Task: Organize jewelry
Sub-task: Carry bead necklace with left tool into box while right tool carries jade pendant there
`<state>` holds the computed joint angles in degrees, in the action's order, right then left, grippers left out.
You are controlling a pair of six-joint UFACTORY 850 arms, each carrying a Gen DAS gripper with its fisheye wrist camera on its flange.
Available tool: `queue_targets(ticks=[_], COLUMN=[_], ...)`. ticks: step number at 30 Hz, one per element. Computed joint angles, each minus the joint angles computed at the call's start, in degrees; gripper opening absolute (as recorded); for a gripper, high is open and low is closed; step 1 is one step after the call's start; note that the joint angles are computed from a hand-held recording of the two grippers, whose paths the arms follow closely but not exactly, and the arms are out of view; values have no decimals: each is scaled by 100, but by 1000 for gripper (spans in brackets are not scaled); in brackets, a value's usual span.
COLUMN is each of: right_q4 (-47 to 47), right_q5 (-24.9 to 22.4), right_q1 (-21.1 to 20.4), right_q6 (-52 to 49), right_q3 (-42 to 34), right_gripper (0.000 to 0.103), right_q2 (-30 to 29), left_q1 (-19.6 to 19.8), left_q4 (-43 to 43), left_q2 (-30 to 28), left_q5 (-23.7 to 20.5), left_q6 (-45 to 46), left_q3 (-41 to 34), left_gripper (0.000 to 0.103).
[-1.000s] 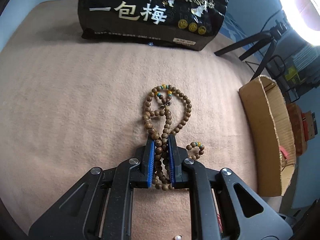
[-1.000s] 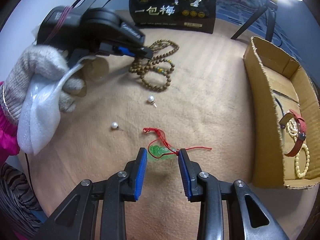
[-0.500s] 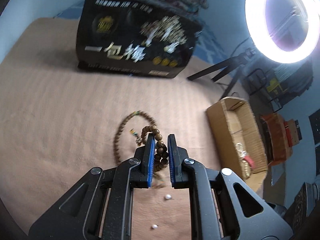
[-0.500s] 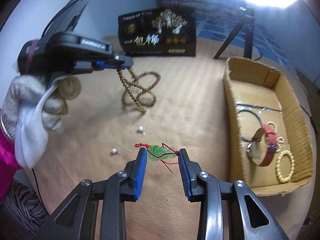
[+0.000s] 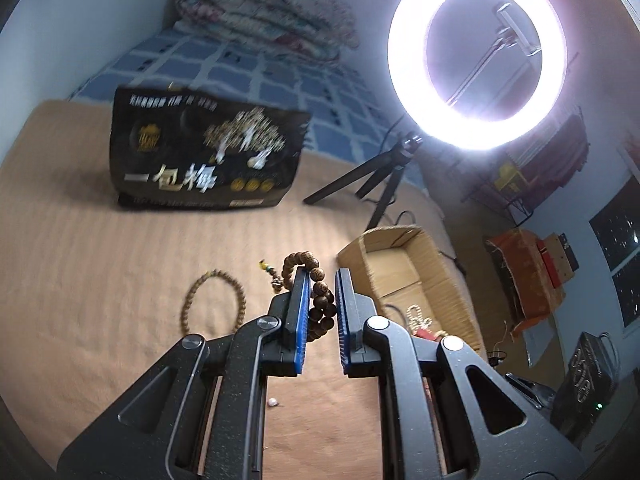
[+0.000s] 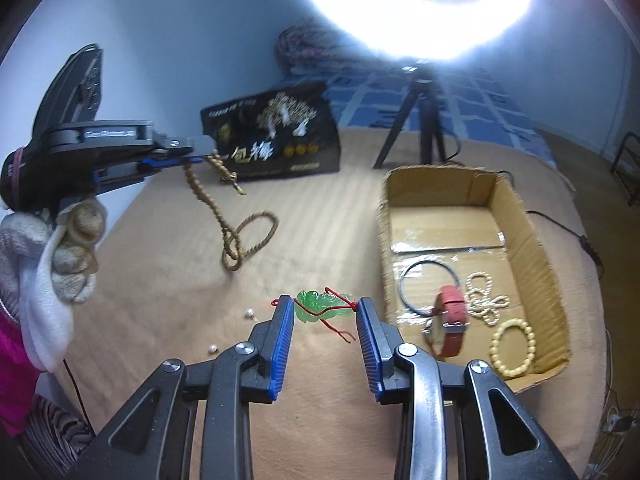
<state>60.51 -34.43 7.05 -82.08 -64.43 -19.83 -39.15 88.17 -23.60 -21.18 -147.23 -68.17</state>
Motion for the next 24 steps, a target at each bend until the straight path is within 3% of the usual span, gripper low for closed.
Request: queue_targets(ticks=[13, 24], right_q4=[384, 520], right_q5=[-32, 68], right_q1=[-435, -647], right_q6=[81, 97], right_q3=[-240, -408], right_gripper=[32, 32], right_q2=[-23, -105], left_q1=[-70, -169], left_q4=[-827, -1287], left_q2=[51, -473], left_q5=[-299, -328], left_q6=[1757, 2920], left_q3=[-969, -2283], left_gripper=[11, 11])
